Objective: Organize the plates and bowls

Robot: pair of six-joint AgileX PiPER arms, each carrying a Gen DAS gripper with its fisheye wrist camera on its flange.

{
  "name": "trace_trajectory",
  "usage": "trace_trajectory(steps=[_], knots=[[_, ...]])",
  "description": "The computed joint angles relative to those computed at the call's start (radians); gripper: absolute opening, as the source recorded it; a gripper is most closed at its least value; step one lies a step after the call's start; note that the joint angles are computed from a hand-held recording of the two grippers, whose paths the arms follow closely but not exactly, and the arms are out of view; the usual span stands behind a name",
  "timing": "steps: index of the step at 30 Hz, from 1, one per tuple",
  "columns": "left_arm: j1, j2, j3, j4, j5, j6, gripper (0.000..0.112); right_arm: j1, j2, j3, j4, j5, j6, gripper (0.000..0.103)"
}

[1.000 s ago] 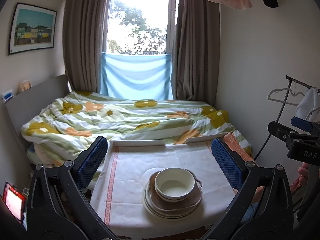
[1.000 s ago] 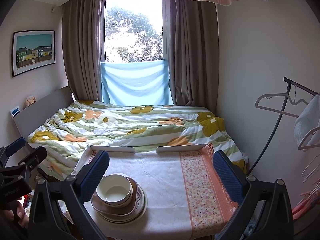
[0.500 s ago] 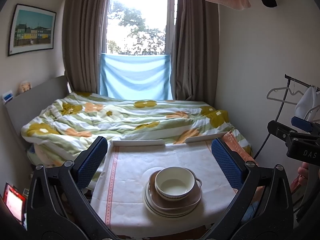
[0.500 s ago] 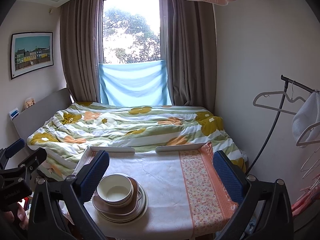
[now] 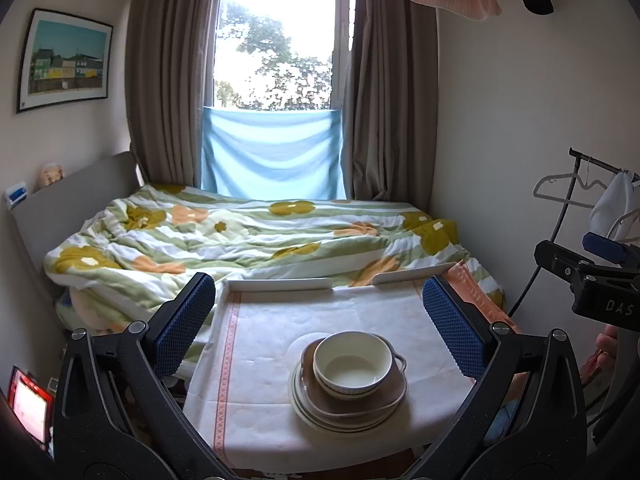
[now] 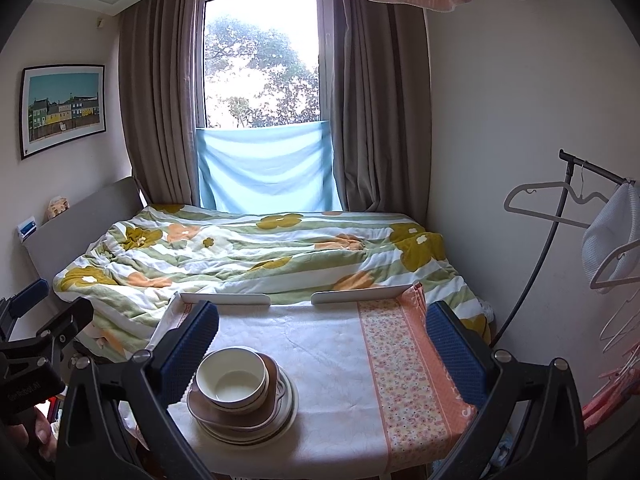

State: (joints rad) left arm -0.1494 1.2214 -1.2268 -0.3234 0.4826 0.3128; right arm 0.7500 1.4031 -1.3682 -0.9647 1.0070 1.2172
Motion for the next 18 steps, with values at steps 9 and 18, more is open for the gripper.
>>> trace_trajectory(steps=[9,18], knots=[[-0.014,-0.012,0.02,0.077,-0.052,-0.039,0.103,0.004,0.007,-0.011,0.005,0.008,-0.002,0.103],[-0.025,-0.031,0.053,0.079,-0.117,-0.004,0.103,0.006,0.009,-0.012,0.005,0.01,0.0,0.103]])
